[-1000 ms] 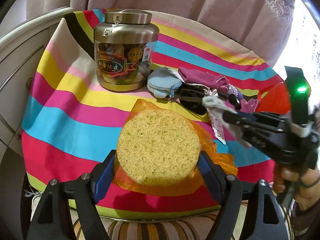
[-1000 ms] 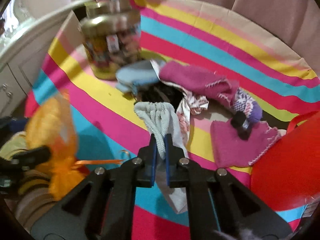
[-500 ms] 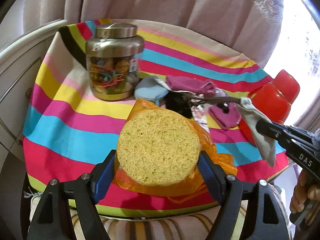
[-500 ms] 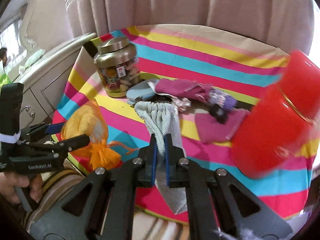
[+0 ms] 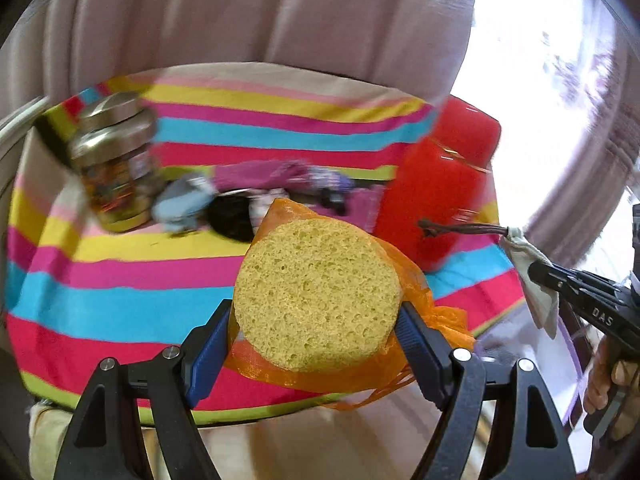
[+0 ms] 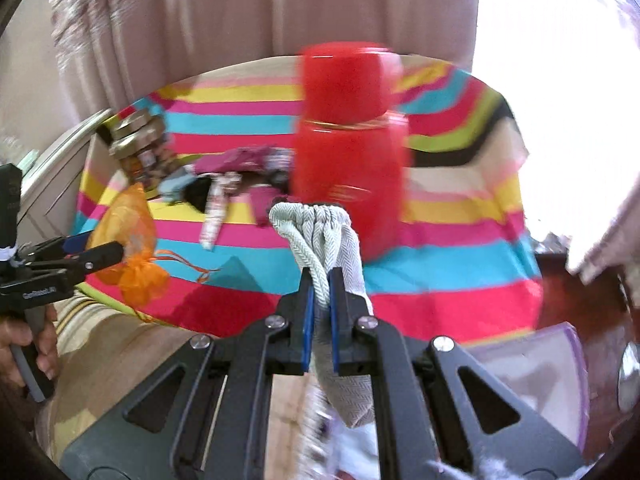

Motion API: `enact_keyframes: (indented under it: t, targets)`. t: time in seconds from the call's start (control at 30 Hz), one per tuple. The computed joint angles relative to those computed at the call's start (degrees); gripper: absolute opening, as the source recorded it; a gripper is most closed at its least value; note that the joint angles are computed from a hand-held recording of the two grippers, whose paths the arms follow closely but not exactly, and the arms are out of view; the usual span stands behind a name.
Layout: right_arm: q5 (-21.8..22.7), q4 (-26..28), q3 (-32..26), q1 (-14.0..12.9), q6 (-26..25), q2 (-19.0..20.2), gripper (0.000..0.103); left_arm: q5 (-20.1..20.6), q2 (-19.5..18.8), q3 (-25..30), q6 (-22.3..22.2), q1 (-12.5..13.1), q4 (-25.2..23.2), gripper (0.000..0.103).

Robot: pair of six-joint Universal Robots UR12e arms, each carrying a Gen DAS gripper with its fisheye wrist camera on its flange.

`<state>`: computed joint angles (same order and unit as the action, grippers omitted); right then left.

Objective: Organize soft objects
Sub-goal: 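Carry sponge bag and grey sock to the box and open both tools inside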

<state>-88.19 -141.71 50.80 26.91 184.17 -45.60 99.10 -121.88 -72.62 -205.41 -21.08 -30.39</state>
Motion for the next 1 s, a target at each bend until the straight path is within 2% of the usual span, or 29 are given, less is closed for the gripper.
enact_keyframes:
  t: [0.2,0.57,0.77,1.0]
  targets:
    - [-4.2,-2.9,9.4,-2.3,4.1,-5.4,0.009,-3.9,-4.4,8.1,5.6,-2.6,-2.7,0.08]
    - [-9.6,-2.4,19.7,-5.9,9.7,-11.6,0.009,-10.7,-14.0,24.8,15.1,-6.4,-10.6,0.08]
    - [-9.8,-0.9,23.8,-7.3,12.0,-13.9,0.009,-13.5,-20.7,37.0,17.8,-8.1,-17.3,0.08]
    - [-8.6,0.5,27.1,-8.4,13.2,-15.6,0.009,-17.3,-31.1,57.1,19.7,-9.8,-28.3,0.08]
